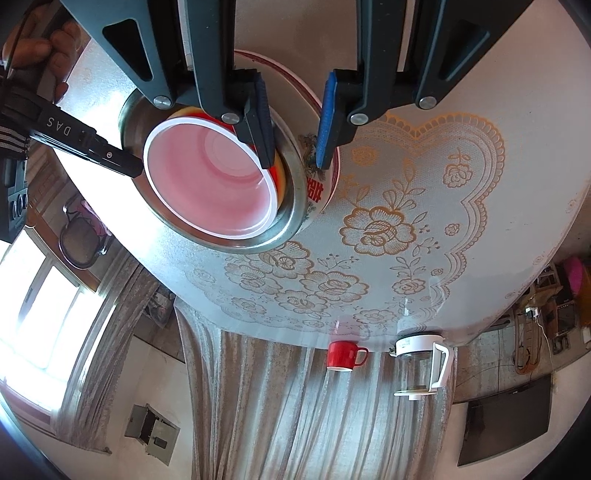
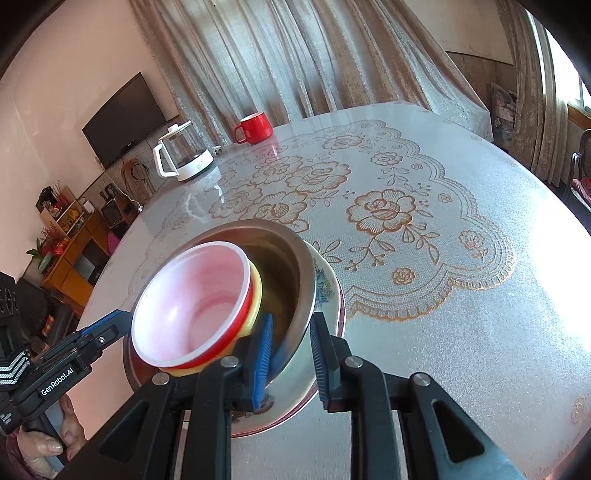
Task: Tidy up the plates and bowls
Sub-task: 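Slide the steel basin with nested bowls onto the plate stack, then open the left gripper and release the basin rim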
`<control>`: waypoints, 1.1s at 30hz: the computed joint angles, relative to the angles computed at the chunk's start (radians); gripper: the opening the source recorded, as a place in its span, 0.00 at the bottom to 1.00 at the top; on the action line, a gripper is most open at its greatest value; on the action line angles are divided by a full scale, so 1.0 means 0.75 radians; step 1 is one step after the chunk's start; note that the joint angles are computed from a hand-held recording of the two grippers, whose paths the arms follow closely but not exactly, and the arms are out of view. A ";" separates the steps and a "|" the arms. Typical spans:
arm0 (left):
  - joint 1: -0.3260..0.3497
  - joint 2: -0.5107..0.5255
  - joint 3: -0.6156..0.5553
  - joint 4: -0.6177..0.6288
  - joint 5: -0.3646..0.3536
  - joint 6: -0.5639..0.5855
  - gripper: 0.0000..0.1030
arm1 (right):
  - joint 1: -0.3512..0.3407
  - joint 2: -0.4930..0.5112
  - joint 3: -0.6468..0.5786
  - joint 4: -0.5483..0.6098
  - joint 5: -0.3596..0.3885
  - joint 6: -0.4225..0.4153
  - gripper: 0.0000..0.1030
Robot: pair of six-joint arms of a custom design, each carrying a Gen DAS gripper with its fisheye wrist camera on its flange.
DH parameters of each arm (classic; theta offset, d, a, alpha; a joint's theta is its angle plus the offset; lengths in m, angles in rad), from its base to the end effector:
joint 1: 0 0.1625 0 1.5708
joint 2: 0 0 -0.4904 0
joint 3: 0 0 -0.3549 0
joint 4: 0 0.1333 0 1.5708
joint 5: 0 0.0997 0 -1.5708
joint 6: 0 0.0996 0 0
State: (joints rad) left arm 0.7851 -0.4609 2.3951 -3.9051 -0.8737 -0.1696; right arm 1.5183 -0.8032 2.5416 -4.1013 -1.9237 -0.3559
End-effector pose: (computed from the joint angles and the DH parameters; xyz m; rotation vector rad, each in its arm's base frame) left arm -0.1680 -0.4468 0.0174 0.5963 2.4959 -0.8883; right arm 0.0768 -0.4225 0.1708 0.1929 -2.4910 0.9301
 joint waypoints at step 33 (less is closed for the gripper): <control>-0.113 0.078 0.145 -0.230 0.214 -0.147 0.36 | 0.058 0.119 0.033 -0.261 -0.093 -0.060 0.22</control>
